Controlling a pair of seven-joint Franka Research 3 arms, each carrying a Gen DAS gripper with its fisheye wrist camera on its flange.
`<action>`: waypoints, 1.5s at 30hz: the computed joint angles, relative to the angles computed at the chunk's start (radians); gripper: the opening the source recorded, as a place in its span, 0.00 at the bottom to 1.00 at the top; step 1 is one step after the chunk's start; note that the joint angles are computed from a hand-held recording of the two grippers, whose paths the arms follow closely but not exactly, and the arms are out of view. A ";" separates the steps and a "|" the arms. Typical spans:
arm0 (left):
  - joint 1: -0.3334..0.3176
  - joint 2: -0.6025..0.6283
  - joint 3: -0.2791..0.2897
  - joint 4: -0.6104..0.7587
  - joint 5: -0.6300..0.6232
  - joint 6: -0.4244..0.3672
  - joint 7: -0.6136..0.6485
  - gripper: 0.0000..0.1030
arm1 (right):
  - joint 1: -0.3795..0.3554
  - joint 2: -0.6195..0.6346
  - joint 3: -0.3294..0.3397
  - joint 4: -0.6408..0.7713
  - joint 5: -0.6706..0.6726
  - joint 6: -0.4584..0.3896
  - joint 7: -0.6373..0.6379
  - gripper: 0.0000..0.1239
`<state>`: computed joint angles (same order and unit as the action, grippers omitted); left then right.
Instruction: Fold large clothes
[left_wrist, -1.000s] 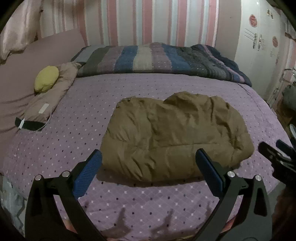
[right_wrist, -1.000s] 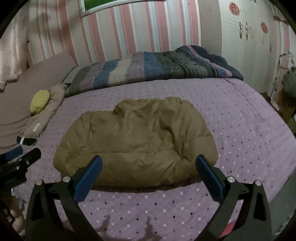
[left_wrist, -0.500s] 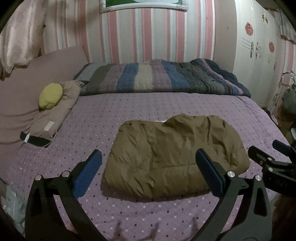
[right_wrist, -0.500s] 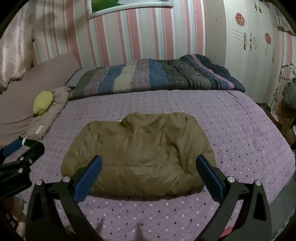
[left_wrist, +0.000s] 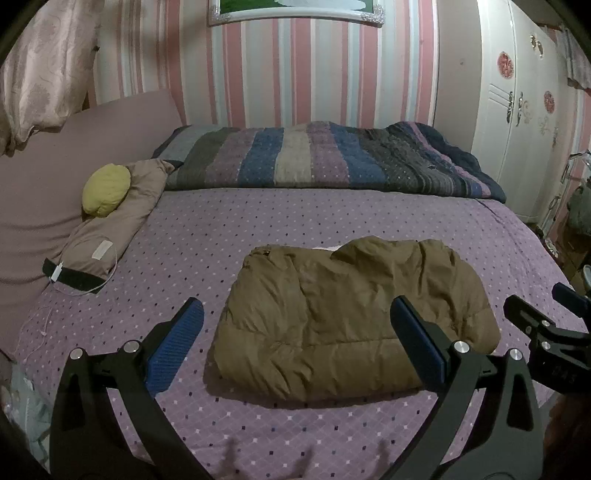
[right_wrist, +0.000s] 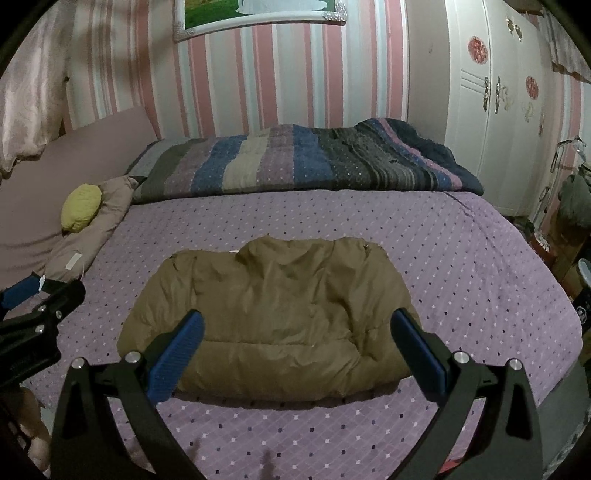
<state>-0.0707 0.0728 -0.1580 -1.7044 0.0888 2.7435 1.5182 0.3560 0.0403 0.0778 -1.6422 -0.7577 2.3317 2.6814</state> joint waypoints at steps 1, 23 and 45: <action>0.000 -0.001 0.000 -0.002 0.004 0.001 -0.004 0.97 | 0.001 0.001 0.000 0.002 -0.001 -0.002 0.000 0.81; -0.005 -0.051 0.009 -0.059 0.069 0.032 -0.038 0.97 | 0.004 -0.001 0.000 0.008 -0.007 -0.033 0.001 0.81; -0.004 -0.041 0.011 -0.044 0.093 0.012 -0.060 0.97 | -0.007 -0.009 0.002 -0.001 -0.013 -0.048 -0.006 0.81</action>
<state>-0.0743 0.0313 -0.1474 -1.7487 0.1813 2.7557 1.4578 0.3491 0.0317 0.0796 -1.6428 -0.7704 2.2836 2.6757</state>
